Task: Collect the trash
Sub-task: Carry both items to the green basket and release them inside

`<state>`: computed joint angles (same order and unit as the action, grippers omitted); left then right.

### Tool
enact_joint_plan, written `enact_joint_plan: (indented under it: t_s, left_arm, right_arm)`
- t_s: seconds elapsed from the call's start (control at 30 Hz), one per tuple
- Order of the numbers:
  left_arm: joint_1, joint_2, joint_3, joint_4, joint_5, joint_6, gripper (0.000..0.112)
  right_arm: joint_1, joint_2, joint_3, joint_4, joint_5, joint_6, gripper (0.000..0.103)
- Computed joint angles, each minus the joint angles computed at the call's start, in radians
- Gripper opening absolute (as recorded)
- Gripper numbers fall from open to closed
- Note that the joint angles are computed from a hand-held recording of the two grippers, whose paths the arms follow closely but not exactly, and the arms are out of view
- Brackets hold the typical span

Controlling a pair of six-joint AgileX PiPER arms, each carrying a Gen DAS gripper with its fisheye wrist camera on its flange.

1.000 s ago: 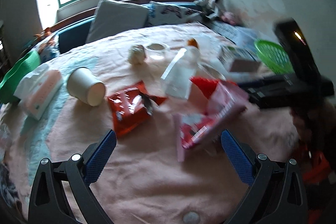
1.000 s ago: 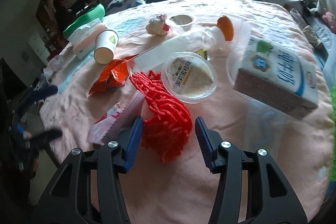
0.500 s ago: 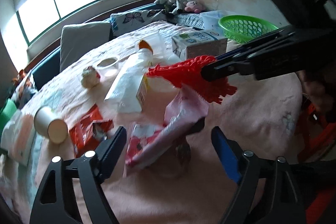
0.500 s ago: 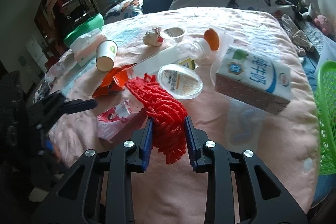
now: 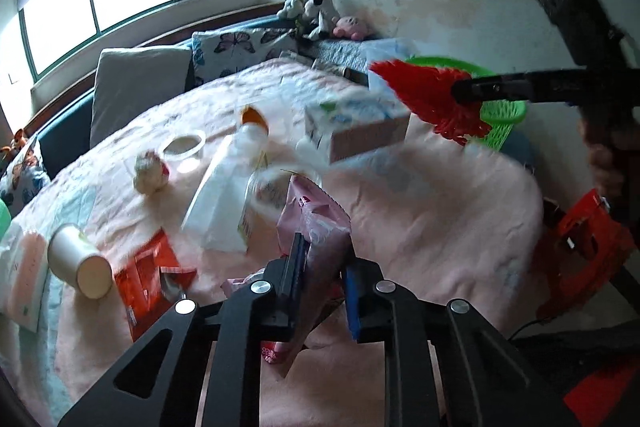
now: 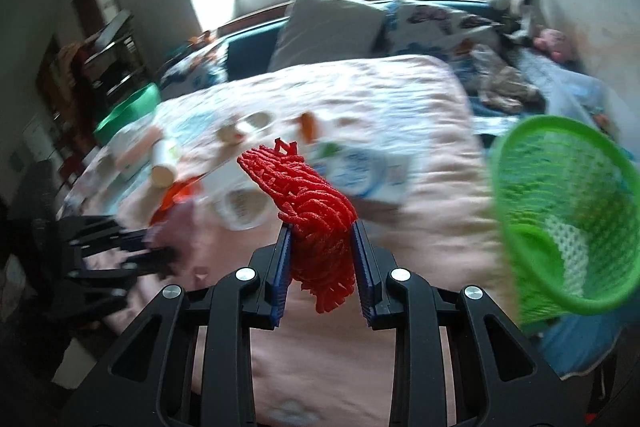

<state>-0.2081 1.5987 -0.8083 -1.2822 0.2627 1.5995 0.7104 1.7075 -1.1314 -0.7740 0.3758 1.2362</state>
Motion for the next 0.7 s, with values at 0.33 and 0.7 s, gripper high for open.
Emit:
enact_joint_plan:
  t_s: [0.33, 0.7]
  left_arm:
    - [-0.135, 0.103, -0.317, 0.311, 0.112, -0.436, 0.017]
    - [-0.325, 0.46, -0.941, 0.75, 0.269, -0.95, 0.017]
  right_arm:
    - [-0.239, -0.111, 0.152, -0.137, 0.078, 0.09, 0.03]
    - [-0.407, -0.069, 0.193, -0.102, 0.051, -0.009, 0.034]
